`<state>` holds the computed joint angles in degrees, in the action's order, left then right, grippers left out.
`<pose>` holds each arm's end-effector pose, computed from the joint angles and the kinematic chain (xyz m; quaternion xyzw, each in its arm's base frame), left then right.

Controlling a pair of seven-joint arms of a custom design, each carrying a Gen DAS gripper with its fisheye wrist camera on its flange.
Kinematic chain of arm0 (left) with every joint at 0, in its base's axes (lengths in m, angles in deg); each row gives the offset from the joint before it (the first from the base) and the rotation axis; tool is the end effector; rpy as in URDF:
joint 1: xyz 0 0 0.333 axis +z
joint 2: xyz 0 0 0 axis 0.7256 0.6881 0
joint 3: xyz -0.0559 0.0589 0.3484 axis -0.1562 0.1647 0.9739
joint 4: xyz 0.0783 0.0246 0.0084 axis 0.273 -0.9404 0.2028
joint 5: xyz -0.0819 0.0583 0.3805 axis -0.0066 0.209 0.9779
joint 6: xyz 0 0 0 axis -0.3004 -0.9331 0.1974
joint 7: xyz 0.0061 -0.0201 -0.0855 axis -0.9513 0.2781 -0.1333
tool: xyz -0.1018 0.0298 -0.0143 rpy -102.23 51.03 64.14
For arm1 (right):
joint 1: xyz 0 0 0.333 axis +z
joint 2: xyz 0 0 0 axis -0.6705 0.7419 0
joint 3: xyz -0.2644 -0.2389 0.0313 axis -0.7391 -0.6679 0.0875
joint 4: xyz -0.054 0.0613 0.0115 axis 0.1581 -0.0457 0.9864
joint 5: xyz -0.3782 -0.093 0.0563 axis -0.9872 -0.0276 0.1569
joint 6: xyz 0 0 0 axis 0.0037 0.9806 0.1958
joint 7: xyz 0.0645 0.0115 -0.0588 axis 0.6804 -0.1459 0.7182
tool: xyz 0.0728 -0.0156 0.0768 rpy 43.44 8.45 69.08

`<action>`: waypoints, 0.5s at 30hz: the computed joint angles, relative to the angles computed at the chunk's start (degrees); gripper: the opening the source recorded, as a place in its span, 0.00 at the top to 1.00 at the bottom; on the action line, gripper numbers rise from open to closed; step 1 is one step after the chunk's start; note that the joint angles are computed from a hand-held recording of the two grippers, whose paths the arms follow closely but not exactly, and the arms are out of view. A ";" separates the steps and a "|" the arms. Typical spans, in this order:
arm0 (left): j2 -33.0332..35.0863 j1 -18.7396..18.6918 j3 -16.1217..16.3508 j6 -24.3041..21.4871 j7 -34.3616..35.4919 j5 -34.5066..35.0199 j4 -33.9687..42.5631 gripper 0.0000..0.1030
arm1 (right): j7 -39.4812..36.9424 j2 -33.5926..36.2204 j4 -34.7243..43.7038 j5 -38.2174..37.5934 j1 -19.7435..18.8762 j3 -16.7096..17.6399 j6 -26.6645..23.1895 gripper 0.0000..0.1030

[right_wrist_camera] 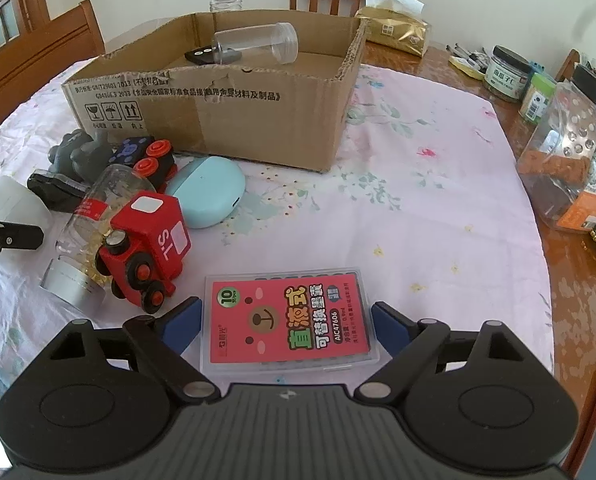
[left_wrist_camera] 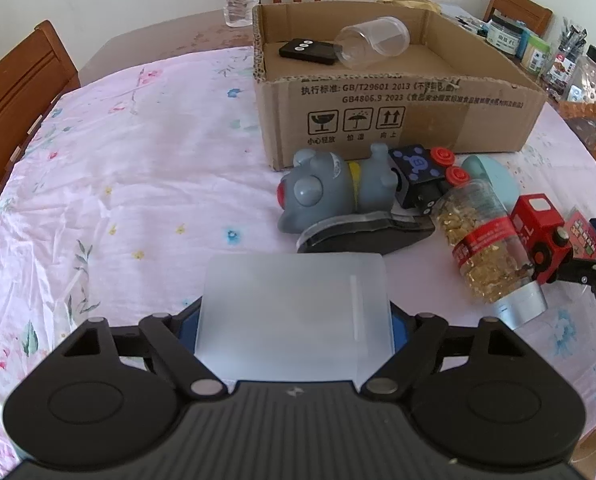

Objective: Organize rigid objects
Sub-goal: 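Grasp the white translucent box with the left tool while the right grasps the pink card package, then carry both items into the cardboard box and open both tools to release them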

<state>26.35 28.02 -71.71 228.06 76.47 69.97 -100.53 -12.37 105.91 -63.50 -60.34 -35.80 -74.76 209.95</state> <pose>0.5802 -0.2891 0.4526 -0.7462 0.6080 -0.1624 0.2172 0.6808 0.1413 0.4341 -0.8577 0.4306 -0.1354 0.2461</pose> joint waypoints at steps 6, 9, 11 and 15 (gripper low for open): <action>-0.45 0.44 -0.41 -0.10 2.81 -1.58 0.11 0.20 | 0.10 -0.70 0.29 -0.80 0.16 -0.49 -1.27 0.10; -1.09 0.73 -0.66 -0.28 4.98 -2.53 0.02 0.20 | -0.33 -1.08 1.10 -0.68 -0.12 -0.46 -2.66 0.10; -1.65 0.95 -0.85 -0.52 6.61 -3.10 -0.02 0.20 | -1.24 -1.40 1.63 -0.26 -0.38 -0.35 -3.39 0.10; -2.94 1.74 -1.26 -0.08 10.00 -5.04 -0.01 0.20 | -2.79 -1.70 3.55 0.29 -0.67 -0.39 -5.60 0.10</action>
